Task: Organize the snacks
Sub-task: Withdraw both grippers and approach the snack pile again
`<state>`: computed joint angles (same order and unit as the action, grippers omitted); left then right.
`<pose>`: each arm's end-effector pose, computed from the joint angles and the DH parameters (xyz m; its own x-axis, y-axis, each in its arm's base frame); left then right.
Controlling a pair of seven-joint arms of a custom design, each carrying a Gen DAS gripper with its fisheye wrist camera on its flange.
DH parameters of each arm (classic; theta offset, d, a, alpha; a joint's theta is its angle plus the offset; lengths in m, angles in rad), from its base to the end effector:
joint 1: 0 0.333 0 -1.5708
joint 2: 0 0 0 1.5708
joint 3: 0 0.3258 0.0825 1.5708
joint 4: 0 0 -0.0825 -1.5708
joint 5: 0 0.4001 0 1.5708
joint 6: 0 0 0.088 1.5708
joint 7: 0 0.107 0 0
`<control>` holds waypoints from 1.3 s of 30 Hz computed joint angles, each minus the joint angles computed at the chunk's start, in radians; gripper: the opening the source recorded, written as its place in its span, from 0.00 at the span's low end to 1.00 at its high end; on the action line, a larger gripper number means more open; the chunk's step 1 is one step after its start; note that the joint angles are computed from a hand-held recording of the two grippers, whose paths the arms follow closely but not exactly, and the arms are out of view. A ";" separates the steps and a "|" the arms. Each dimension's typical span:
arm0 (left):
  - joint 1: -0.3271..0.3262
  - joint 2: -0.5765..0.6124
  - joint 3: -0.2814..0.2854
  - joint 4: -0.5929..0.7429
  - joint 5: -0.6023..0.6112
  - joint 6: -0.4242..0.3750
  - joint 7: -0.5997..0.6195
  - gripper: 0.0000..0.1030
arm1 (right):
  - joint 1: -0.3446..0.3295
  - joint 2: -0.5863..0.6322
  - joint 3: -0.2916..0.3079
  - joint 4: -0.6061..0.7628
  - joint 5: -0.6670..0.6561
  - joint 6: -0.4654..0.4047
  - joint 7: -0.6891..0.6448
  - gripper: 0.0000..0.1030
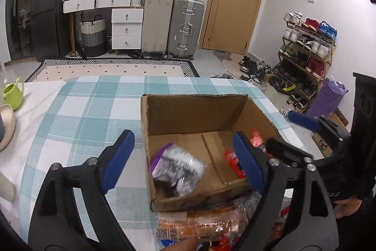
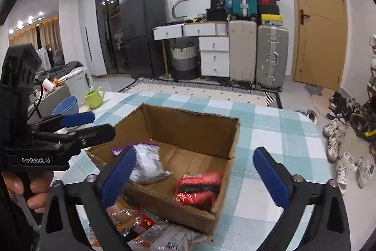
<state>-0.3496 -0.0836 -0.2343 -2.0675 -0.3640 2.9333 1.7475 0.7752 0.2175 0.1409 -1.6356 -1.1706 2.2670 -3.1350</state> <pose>0.5038 -0.3108 0.5840 -0.5060 -0.8458 0.1692 -0.5696 0.1803 -0.8019 0.4433 0.5239 0.5542 -0.0299 -0.9982 -0.0516 -0.4849 0.0596 -0.8725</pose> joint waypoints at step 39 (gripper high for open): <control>-0.200 -0.481 0.152 -0.527 0.051 -0.009 0.000 0.99 | 0.061 -0.110 0.137 -0.204 0.118 -0.107 0.142 0.99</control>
